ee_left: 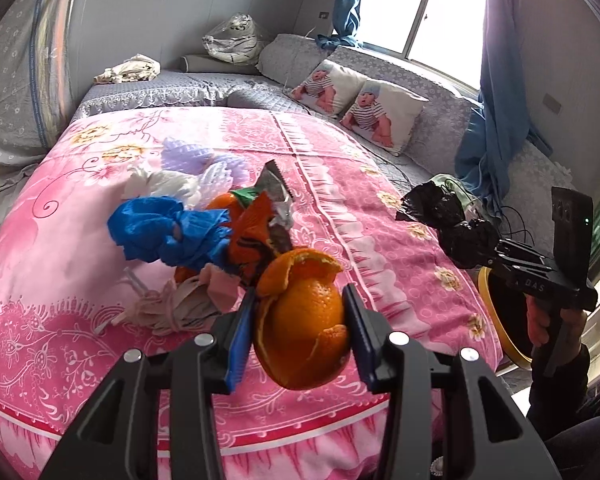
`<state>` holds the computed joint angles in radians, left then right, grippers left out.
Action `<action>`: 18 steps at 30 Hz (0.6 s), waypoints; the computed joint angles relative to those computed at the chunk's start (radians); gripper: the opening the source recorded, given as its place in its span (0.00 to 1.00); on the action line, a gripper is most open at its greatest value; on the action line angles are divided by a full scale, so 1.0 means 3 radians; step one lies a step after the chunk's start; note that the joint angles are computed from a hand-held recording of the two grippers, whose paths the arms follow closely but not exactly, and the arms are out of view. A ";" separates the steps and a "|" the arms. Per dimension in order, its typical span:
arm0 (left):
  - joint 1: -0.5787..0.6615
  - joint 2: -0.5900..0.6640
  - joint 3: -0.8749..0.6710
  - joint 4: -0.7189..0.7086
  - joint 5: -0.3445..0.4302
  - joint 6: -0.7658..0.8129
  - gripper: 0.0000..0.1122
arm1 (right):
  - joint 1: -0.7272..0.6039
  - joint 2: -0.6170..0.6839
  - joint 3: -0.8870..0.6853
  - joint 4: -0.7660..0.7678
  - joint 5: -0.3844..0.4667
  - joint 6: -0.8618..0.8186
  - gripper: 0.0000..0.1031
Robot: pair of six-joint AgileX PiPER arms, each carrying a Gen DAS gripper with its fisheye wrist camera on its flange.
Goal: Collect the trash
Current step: 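Carry the bag and orange peel over the yellow bin and release both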
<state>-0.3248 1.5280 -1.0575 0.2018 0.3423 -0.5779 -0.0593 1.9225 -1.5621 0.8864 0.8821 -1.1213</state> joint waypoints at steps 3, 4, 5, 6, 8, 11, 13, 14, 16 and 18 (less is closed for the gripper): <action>-0.0053 0.0163 -0.0215 -0.0181 0.0054 0.0249 0.36 | -0.0072 0.0001 -0.0022 -0.0070 -0.0014 0.0122 0.35; -0.0071 0.0217 -0.0291 -0.0218 0.0080 0.0313 0.36 | -0.0097 -0.0007 -0.0014 -0.0083 -0.0035 0.0146 0.35; -0.0094 0.0286 -0.0387 -0.0260 0.0114 0.0385 0.36 | -0.0121 -0.0012 -0.0003 -0.0084 -0.0051 0.0149 0.35; -0.0109 0.0348 -0.0480 -0.0321 0.0149 0.0465 0.36 | -0.0148 -0.0022 0.0011 -0.0079 -0.0063 0.0142 0.35; -0.0139 0.0460 -0.0640 -0.0450 0.0206 0.0629 0.36 | -0.0206 -0.0037 0.0032 -0.0076 -0.0094 0.0138 0.35; -0.0205 0.0654 -0.0920 -0.0543 0.0297 0.0784 0.36 | -0.0287 -0.0038 0.0042 -0.0098 -0.0139 0.0159 0.35; -0.0250 0.0790 -0.1112 -0.0627 0.0366 0.0906 0.36 | -0.0359 -0.0012 0.0015 -0.0103 -0.0143 0.0181 0.35; -0.0275 0.0859 -0.1208 -0.0660 0.0403 0.0951 0.36 | -0.0399 0.0001 -0.0001 -0.0108 -0.0137 0.0202 0.35; -0.0328 0.1008 -0.1419 -0.0717 0.0488 0.1052 0.36 | -0.0475 0.0020 -0.0033 -0.0128 -0.0133 0.0245 0.35; -0.0387 0.1153 -0.1632 -0.0728 0.0574 0.1112 0.36 | -0.0558 0.0039 -0.0060 -0.0147 -0.0151 0.0295 0.35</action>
<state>-0.4409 1.8740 -1.5472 -0.0166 0.5146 -0.2444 -0.2268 1.9342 -1.5800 0.8422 0.8368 -1.0327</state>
